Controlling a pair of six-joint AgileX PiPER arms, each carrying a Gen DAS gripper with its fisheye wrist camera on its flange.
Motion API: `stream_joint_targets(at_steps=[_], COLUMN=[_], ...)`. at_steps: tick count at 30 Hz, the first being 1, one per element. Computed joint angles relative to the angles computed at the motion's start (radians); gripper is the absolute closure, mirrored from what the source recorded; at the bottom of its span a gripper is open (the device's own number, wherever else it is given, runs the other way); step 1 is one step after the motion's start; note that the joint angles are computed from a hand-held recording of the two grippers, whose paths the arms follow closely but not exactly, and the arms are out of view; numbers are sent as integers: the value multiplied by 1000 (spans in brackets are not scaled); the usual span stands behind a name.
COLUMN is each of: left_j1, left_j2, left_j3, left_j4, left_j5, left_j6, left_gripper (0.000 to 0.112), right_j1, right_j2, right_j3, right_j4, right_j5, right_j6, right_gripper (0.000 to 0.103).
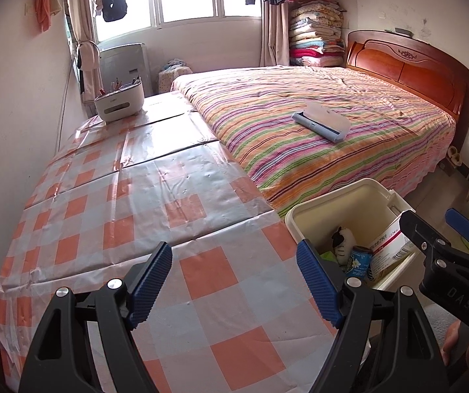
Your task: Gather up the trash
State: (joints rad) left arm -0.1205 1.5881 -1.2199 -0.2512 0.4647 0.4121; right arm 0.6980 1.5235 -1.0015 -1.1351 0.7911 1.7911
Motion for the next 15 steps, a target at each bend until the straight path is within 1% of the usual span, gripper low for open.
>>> stream_joint_targets(at_steps=[7, 12, 15], left_j1=[14, 12, 16], left_j2=[9, 14, 25], left_j3=[-14, -19, -32], left_j4=[-30, 9, 17], left_j5=[5, -1, 11], left_j6=[24, -11, -22], left_gripper=[36, 36, 36], right_j1=[-6, -17, -21], right_j2=[12, 20, 20], right_j3=[-20, -27, -27], right_j4=[4, 2, 3], right_j5=[-7, -23, -33], right_j6=[-17, -19, -19], right_gripper=[6, 6, 6])
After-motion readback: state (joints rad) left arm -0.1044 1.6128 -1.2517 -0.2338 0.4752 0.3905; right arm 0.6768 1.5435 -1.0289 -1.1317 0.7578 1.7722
